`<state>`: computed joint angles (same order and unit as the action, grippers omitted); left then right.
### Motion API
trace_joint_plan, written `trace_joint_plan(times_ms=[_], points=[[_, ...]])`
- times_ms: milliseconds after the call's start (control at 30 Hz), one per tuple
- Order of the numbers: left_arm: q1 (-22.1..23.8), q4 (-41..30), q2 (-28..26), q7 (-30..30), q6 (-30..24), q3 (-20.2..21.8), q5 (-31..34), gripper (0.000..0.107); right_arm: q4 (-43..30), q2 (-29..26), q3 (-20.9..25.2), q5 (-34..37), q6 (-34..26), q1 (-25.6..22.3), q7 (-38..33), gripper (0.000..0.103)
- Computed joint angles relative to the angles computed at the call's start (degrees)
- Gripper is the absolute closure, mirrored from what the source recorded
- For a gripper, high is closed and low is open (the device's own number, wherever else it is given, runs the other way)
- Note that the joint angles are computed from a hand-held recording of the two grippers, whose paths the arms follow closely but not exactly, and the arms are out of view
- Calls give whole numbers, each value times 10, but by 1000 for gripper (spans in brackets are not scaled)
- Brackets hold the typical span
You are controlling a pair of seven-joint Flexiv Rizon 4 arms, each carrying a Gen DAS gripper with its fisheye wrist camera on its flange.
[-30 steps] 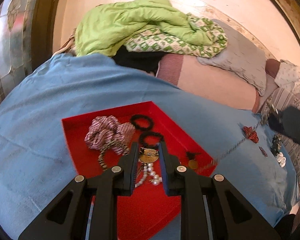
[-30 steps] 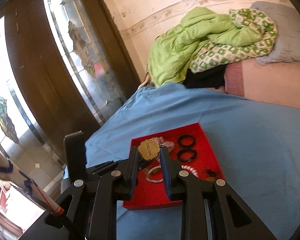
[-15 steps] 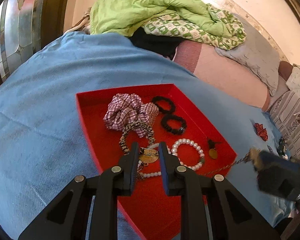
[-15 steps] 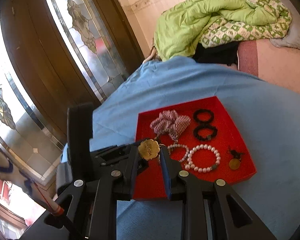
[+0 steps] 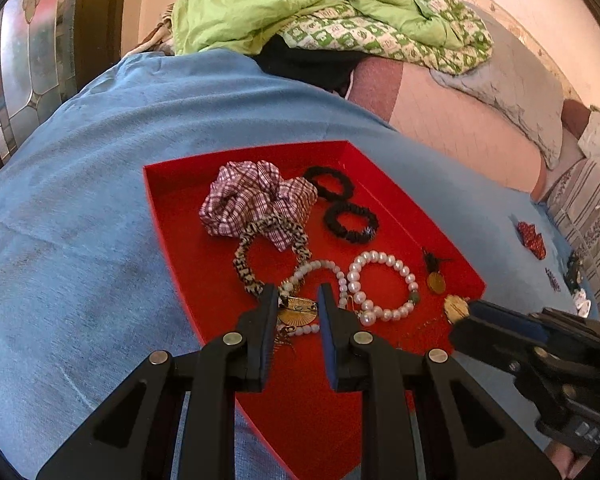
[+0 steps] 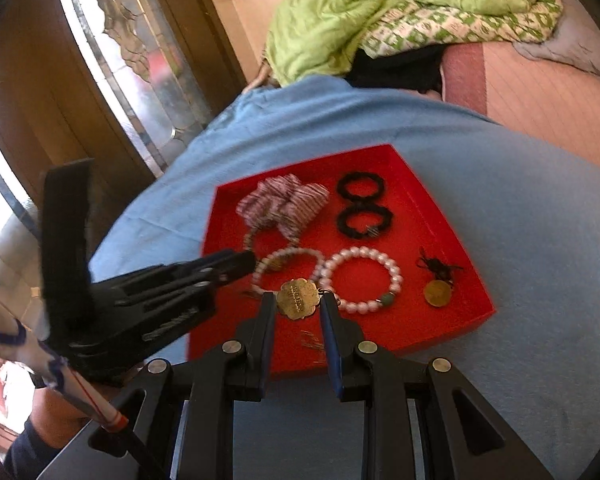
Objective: Organize jewelry
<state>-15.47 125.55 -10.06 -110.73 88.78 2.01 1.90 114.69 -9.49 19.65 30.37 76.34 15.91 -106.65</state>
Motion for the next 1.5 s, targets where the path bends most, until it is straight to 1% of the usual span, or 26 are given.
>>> trace_joint_plan(times_ms=[233, 533, 800, 1133, 1333, 1367, 1400, 1433, 1467, 1500], points=[[-8, -13, -8, 4, -23, 0, 15, 88, 6, -29, -18, -56, 14, 6, 54, 79], [-16, -27, -14, -1, -45, 3, 38, 88, 8, -60, -22, -137, 29, -3, 124, 79], [-15, -33, -16, -5, -57, 1, 50, 88, 6, -75, -12, -169, 35, -22, 154, 79], [-19, -41, -19, -12, -71, 3, 65, 88, 9, -83, -13, -206, 42, -24, 186, 79], [-17, -43, -21, -20, -68, 2, 67, 87, 8, -79, -5, -206, 35, -33, 190, 78], [-20, -44, -21, -24, -68, 4, 71, 81, 8, -77, 0, -201, 34, -37, 186, 78], [-30, -50, -20, -44, -73, 17, 88, 76, 10, -74, 2, -197, 37, -40, 183, 78], [-42, -57, -18, -69, -79, 32, 112, 64, 13, -68, 3, -193, 40, -42, 181, 78], [-53, -65, -15, -100, -80, 47, 142, 57, 17, -61, 4, -188, 44, -45, 178, 78], [-64, -70, -9, -136, -72, 62, 178, 55, 21, -55, 6, -181, 49, -48, 174, 76]])
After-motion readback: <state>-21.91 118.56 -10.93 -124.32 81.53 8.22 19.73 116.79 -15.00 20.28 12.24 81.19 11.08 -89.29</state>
